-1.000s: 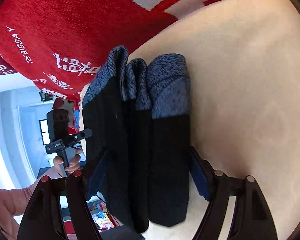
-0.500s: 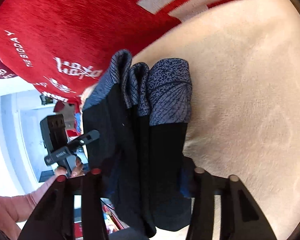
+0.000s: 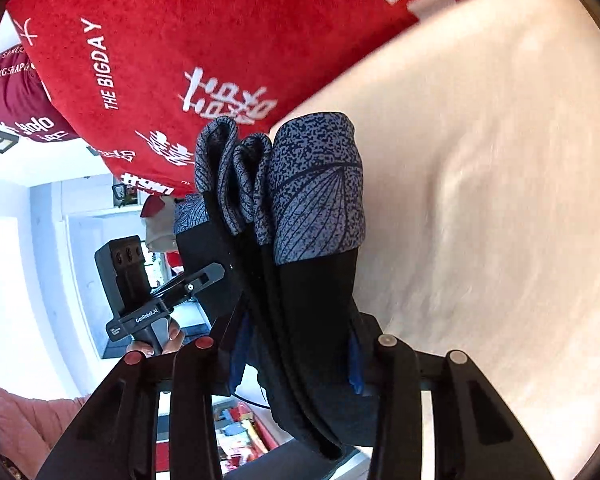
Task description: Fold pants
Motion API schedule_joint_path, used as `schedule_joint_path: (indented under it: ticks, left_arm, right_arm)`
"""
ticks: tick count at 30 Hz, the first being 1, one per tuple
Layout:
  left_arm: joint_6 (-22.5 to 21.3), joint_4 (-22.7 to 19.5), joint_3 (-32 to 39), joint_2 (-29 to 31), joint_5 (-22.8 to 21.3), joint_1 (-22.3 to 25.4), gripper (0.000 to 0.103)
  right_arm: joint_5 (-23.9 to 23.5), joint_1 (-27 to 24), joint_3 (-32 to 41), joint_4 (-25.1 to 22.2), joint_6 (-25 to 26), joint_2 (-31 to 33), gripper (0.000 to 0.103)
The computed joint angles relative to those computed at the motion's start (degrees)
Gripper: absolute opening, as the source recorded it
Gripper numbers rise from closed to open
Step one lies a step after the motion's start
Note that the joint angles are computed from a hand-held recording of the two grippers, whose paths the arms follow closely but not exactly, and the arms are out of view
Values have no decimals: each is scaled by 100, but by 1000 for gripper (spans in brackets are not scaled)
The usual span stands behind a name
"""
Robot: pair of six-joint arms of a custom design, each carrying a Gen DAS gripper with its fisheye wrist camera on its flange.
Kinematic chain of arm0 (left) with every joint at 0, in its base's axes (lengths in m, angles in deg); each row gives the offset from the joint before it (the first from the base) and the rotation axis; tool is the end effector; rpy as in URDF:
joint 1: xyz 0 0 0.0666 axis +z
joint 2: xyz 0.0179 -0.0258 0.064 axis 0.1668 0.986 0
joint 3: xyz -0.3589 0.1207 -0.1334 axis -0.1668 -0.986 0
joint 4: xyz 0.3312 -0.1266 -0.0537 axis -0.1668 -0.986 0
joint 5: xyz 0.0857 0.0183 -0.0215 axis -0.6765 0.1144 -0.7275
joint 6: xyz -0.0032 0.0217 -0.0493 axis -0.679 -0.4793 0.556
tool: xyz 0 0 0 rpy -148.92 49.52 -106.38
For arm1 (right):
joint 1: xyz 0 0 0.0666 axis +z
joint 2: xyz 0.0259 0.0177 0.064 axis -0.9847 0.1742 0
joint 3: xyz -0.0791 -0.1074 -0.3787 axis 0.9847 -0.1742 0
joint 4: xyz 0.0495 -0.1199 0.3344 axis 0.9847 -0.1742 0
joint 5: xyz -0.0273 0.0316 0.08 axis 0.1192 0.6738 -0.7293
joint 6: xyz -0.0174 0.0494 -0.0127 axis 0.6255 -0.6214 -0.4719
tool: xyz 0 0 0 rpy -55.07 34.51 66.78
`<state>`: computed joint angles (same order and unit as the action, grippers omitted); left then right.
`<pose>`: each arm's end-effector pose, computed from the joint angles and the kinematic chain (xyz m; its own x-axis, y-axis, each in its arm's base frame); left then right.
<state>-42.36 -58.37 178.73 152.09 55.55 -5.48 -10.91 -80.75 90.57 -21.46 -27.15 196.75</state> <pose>0.6266 -0.1819 0.4275 -0.9768 0.0881 -0.1954 0.1560 0.9173 -0.3664 0.6064 0.0212 0.3779 -0.9903 0.1197 0.0700 0.1232 0.5279 0.8403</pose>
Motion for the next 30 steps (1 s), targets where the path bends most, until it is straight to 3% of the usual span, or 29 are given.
schedule_joint_path:
  ticks: [6,9,10,11,13,14,19,26,28,30]
  left_arm:
    - [-317,300,-1220,-596,69,152,63]
    - [-311,487,-1665,-685,-177,77,67]
    - [-350,666,-1945,-787,-392,65,73]
    - [-372,933,-2257,-911,-692,28,85]
    - [-320,1556,-2804,-1143,-1141,-35,103]
    - [-273,1756,-2957,-1208,-1301,-60,103]
    - [-365,2241,-3205,-1290,-1324,-179,103]
    - [-109,1531,-2502,-749,-405,3,103]
    - [-139,1484,-2508,-802,-549,-31,103]
    - [-195,1548,-2618,-974,-1075,-168,103]
  right_arm:
    - [60,170,-1309,1082,-780,-725,43]
    - [309,313,-1739,1346,-961,-904,43]
    - [478,366,-1864,1405,-957,-948,45]
    - [790,420,-2010,1550,-1028,-1015,50]
    - [1084,430,-2296,1975,-1466,-1127,55]
    - [1241,442,-2369,2095,-1638,-1166,61]
    - [1994,639,-2226,1895,-1391,-1226,69]
    - [2873,850,-1973,1408,-1398,-1270,83]
    - [3119,937,-1907,1274,-1564,-1306,85]
    - [3507,1021,-1868,1079,-1631,-1400,88]
